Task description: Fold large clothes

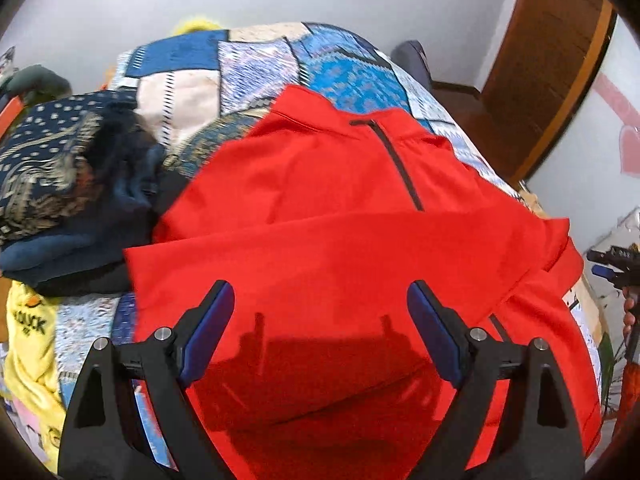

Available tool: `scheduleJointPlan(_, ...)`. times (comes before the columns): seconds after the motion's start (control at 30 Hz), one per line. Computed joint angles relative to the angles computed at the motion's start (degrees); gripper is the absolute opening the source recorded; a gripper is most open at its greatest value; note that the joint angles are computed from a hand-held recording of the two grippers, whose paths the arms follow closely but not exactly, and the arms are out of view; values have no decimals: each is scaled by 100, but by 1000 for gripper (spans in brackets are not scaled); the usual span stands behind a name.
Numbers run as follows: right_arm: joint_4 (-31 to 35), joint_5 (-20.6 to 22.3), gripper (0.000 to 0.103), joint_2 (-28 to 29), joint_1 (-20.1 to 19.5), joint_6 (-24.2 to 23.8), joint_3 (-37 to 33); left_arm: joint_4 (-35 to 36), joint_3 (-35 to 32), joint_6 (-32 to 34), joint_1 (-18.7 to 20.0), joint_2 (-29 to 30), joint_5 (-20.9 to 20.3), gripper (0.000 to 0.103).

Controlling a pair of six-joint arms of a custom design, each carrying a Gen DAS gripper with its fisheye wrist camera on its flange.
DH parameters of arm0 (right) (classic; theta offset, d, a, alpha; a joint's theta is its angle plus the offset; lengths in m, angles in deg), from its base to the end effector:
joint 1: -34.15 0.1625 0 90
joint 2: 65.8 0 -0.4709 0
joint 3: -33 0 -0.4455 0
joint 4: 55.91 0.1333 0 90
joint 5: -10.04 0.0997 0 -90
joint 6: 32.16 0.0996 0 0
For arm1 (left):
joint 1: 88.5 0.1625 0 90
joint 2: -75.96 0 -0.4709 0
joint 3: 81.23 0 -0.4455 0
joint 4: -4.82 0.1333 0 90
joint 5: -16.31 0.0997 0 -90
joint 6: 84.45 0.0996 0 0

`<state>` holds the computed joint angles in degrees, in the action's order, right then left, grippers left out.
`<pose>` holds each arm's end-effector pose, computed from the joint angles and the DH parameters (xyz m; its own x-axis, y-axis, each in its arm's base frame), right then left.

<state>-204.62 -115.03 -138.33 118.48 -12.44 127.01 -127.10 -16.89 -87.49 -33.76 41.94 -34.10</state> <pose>0.0081 -0.6888 0.4440 -0.7078 0.6691 0.2265 0.3373 0.6018 -0.7239 -0.3519 -0.8387 0.1459 -0.7322 0.2973 -0.6127 0.5274 0.8168 -0.2339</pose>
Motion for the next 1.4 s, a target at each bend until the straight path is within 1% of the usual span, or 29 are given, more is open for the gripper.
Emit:
scheduleJointPlan(0.07,27,187,47,-3,-124,185,-29,72,-32,-19,5,57,-37,88)
scheduleJointPlan(0.17,-175,547,47,14,-330,505,-35,184,-87,-50,24,138,-44,88)
scheduleJointPlan(0.23,-267,553,47,64,-381,583,-77,247,-108,-95,40,176,-60,88)
scheduleJointPlan(0.3,-367,446,47,172,-396,580,-160,306,-133,-148,56,211,-64,88)
scheduleJointPlan(0.33,-387,414,45,210,-399,557,-199,336,-140,-173,65,222,-53,88)
scheduleJointPlan(0.37,-453,293,40,278,-378,522,-241,351,-129,-193,69,223,-37,88)
scheduleJointPlan(0.43,-448,105,23,337,-336,441,-299,373,-108,-205,75,222,13,88)
scheduleJointPlan(0.47,-466,-84,16,385,-279,388,-335,370,-87,-206,75,214,41,88)
scheduleJointPlan(0.57,-589,-339,10,402,-152,167,-347,307,-10,-195,68,164,62,88)
scheduleJointPlan(0.63,-774,-484,9,397,-12,-53,-335,259,38,-171,56,127,106,88)
scheduleJointPlan(0.73,-1379,-730,9,423,332,-784,-356,126,135,-72,29,56,178,88)
scheduleJointPlan(0.83,-1842,-712,8,477,660,-1361,-486,41,230,-34,6,-25,199,88)
scheduleJointPlan(1.0,-2202,-242,8,696,1134,-2212,-840,-205,463,16,-43,-221,166,88)
scheduleJointPlan(1.13,-2177,213,7,966,1458,-2731,-1088,-414,667,134,-95,-389,228,88)
scheduleJointPlan(1.27,-1970,662,7,1238,1658,-3165,-1229,-604,853,280,-126,-547,327,88)
scheduleJointPlan(1.3,-1815,773,7,1338,1709,-3264,-1282,-650,908,306,-128,-593,348,88)
scheduleJointPlan(1.4,-1413,919,7,1548,1731,-3387,-1333,-697,1044,270,-114,-712,343,88)
